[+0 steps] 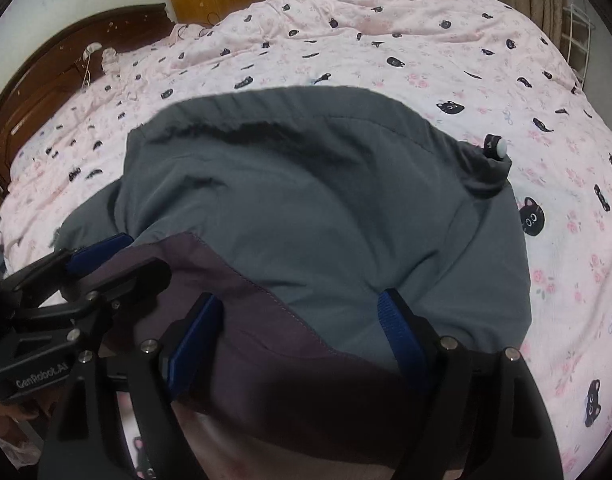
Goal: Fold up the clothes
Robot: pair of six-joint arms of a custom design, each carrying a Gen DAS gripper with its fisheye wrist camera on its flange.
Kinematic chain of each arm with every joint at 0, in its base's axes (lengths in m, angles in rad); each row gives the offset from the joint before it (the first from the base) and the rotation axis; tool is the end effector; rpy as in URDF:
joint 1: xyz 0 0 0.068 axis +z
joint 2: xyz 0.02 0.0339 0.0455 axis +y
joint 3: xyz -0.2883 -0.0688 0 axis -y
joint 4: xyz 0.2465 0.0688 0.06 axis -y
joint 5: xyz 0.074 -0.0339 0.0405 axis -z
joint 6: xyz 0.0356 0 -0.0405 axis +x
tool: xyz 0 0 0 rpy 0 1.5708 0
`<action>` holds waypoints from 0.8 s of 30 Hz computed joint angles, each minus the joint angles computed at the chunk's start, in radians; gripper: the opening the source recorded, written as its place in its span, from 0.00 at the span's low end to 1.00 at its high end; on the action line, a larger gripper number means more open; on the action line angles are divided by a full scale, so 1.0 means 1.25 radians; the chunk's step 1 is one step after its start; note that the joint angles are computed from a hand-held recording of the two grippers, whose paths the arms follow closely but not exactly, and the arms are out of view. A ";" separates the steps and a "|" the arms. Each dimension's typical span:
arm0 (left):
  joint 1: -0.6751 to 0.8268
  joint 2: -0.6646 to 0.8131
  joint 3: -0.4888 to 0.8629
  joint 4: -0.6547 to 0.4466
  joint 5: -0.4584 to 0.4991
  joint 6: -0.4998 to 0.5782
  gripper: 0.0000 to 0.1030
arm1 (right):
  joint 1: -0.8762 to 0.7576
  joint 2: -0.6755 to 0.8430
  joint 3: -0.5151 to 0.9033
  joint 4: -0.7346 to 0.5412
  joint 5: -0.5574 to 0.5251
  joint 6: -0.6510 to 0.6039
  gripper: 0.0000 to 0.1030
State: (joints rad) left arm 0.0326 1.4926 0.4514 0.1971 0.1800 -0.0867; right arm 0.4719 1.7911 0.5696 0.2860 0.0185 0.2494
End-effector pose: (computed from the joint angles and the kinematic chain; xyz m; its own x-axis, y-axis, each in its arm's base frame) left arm 0.2463 0.0017 0.1370 -0.7517 -0.1098 -0.6503 0.0218 0.9814 -0.1908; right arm 0.2575 0.1307 0.0955 -0.8045 -0.1335 -0.5787 -0.2540 0.9581 0.1320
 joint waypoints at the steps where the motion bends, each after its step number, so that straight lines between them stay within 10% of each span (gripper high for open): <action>1: -0.002 0.007 0.001 0.004 -0.002 0.001 0.55 | 0.002 0.008 0.001 0.006 0.006 -0.006 0.82; 12: 0.006 -0.059 -0.070 0.091 0.018 0.011 0.58 | -0.019 -0.032 -0.066 0.089 -0.025 -0.006 0.83; 24: -0.064 -0.155 -0.082 0.174 -0.057 -0.014 0.58 | -0.379 -0.343 -0.346 0.157 -0.434 0.084 0.83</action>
